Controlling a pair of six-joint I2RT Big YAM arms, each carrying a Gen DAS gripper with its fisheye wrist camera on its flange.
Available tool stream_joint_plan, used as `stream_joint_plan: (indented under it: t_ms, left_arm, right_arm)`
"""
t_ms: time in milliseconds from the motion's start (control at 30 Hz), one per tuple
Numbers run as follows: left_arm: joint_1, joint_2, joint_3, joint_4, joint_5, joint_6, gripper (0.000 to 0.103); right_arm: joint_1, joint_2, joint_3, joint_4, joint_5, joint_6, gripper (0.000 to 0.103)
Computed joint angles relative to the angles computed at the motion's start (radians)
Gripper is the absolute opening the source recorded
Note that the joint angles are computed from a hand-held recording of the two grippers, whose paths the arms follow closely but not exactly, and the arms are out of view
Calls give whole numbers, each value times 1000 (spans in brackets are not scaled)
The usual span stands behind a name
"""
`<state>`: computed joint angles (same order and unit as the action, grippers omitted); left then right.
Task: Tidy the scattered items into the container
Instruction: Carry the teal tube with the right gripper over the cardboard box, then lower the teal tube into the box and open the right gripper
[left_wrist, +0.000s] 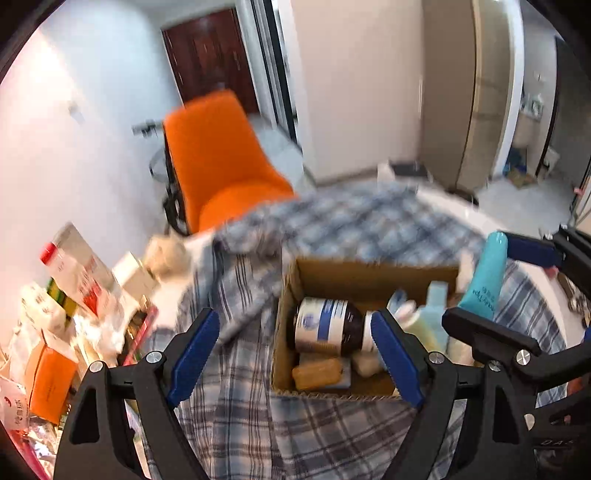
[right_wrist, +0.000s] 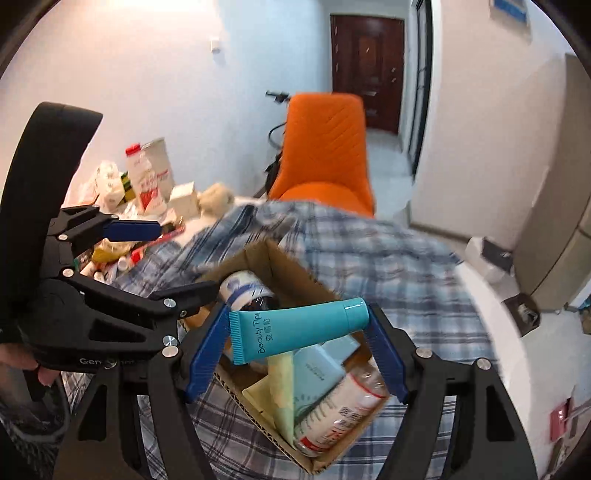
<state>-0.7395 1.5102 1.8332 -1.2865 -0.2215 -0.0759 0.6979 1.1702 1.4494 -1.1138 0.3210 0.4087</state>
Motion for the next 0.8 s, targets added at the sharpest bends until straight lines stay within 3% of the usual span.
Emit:
stream_joint_plan:
  t_ms: [167,300,367,567,733,800]
  left_arm:
    - [12,17,-39,17,68,22,86]
    - [16,-21,-65,90,94,-28,86]
    - [23,-36,-72,116,110,-46,86]
    - [27,-15,-50,91,101,-44,86]
    - [48,14,-48,81,145,-68,86]
    - [47,23,-48,78,123,-83,86]
  right_arm:
    - [-12,-54,-122,134,-3,65,72]
    - [-24,-107,-179,263,-4,83,72]
    - [-36,-109,-193,272,-16,100,72]
    - [-48,-95,-195,289,-35,126,72]
    - [-49,-78,-192,287,-8,133,72]
    - [-56,-71,-194,292,-20,141,72]
